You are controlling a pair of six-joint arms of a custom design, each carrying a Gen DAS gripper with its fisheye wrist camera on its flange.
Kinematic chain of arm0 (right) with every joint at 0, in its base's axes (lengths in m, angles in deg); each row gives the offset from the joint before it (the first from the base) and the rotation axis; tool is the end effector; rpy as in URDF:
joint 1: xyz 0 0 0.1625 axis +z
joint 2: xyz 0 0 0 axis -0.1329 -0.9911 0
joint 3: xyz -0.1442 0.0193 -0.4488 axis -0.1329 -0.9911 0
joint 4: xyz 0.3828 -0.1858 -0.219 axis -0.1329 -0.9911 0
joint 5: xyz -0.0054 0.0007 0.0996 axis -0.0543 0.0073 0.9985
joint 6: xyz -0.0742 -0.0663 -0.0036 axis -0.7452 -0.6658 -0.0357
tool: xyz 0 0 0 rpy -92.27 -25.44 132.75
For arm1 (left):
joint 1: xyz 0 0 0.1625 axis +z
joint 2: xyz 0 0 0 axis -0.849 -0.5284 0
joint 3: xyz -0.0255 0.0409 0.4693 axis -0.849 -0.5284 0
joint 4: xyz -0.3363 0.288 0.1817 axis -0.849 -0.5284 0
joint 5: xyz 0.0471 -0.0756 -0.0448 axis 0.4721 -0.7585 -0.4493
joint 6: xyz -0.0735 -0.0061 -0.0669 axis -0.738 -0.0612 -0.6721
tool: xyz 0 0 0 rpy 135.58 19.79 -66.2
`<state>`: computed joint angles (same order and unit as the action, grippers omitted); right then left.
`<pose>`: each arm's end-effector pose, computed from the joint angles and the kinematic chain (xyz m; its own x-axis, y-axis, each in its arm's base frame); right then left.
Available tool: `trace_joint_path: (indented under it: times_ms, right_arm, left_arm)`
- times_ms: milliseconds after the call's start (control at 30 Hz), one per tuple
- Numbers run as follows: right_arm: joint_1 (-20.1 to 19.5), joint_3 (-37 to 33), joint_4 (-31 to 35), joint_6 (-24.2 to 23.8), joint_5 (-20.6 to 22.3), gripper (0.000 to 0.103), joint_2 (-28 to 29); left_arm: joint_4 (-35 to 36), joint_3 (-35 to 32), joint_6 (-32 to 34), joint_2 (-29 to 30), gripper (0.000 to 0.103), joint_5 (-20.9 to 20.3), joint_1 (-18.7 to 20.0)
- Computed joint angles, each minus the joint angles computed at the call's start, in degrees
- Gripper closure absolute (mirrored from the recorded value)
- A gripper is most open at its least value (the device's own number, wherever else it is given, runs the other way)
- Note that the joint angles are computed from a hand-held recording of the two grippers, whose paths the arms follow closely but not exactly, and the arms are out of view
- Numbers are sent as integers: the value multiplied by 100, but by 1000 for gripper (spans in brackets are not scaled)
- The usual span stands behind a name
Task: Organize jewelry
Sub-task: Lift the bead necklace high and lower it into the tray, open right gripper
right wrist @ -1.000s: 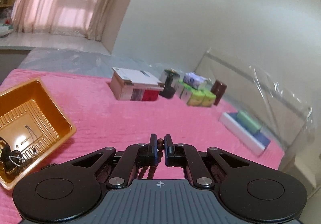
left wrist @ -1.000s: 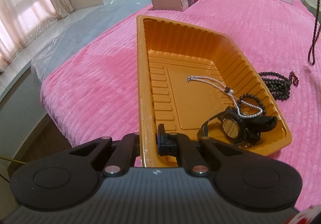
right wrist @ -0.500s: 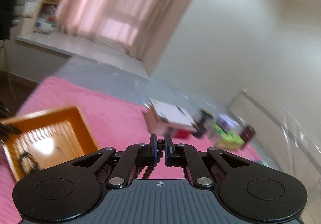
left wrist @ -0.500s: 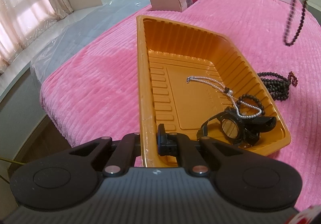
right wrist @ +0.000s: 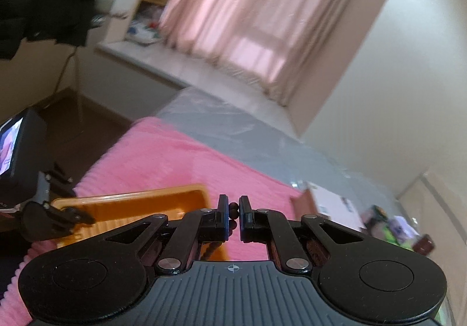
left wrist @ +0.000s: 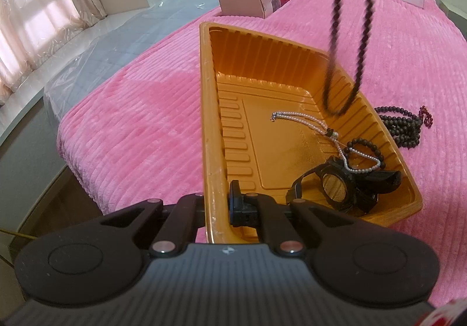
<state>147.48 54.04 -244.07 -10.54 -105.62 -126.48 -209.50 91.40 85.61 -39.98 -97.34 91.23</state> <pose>0.3931 -0.2656 0.1232 -0.2780 -0.3353 0.9002 -0.9289 0.3326 -0.1630 -0.0974 -0.3014 0.2702 -0.3698 0.6492 -0.6647 0.8761 0.4819 -0.0167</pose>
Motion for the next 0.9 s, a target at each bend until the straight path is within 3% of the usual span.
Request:
trace_joint_path:
  times_ms: [267,900]
  right_arm:
    - [-353,-117,197,431,548,96,329]
    - [-626,45,714,926,621,96,221]
  left_arm:
    - [-50,4,20,12,100,-21,36]
    - [-94,0,18,40,100,-40,71]
